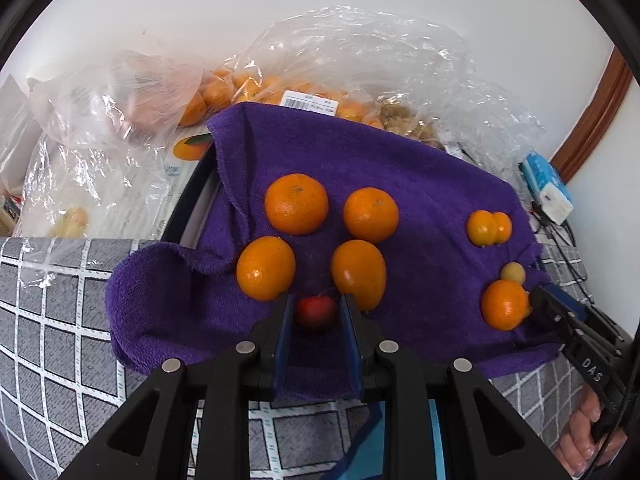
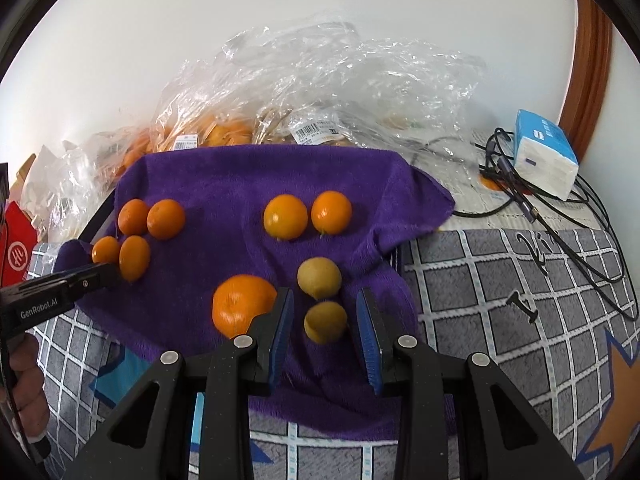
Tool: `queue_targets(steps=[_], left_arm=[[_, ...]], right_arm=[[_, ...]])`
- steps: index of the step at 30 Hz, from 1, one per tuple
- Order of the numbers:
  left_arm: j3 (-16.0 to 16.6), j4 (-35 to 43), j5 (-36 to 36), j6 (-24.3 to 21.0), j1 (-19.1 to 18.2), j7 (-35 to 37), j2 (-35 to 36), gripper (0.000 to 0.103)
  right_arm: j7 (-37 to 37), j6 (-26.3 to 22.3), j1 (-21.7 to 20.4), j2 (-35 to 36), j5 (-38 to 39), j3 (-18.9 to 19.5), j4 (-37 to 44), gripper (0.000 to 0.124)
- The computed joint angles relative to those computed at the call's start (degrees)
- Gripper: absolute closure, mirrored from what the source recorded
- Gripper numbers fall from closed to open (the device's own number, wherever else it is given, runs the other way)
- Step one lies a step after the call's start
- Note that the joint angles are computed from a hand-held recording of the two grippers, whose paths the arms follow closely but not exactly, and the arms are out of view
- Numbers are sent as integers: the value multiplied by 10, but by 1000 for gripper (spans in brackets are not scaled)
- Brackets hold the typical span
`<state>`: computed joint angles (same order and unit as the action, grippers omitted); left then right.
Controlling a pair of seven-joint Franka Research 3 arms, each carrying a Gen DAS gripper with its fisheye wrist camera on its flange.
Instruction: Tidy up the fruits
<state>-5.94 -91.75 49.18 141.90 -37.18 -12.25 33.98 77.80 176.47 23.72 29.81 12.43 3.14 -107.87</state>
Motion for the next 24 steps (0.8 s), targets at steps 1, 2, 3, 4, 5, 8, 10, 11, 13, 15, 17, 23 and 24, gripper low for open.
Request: queue_targets(steps=[1, 2, 3, 4, 5, 8, 10, 11, 13, 15, 17, 23, 24], left_arm=[[0, -4, 0, 6, 0, -4, -3, 69], [1, -9, 4, 12, -1, -11, -7, 65], [3, -13, 9, 13, -4, -18, -11, 63], [2, -14, 12, 7, -7, -22, -15, 58], [1, -15, 14, -1, -11, -24, -19, 55], [-3, -28, 32, -13, -20, -40, -37, 49], [-8, -36, 45, -32, -28, -52, -51, 46], [-11, -39, 51, -44, -32, -57, -57, 44], [-19, -54, 67, -71, -42, -74, -77, 42], [-29, -67, 84, -91, -47, -90, -94, 41], [-42, -76, 93, -112, -50, -101, -108, 41], [-80, -85, 124, -209, -78, -130, -139, 29], [-84, -84, 127, -221, -81, -132, -140, 29]], right_arm=[[3, -1, 3, -2, 0, -4, -2, 91], [6, -3, 5, -6, 0, -6, -7, 91], [6, -5, 4, -10, 0, -6, -11, 91], [6, -5, 4, -16, -1, -6, -17, 91], [6, 0, 6, -23, -3, -8, -27, 90], [10, 17, 14, -47, -7, -14, -58, 85], [16, 28, 22, -67, -9, -21, -83, 81], [18, 36, 26, -79, -10, -24, -97, 80], [21, 63, 33, -105, -11, -29, -135, 73], [23, 83, 38, -128, -7, -31, -164, 69], [24, 93, 38, -154, 1, -29, -192, 67], [37, 100, 83, -237, -2, -70, -269, 67], [43, 102, 93, -253, -9, -80, -283, 67]])
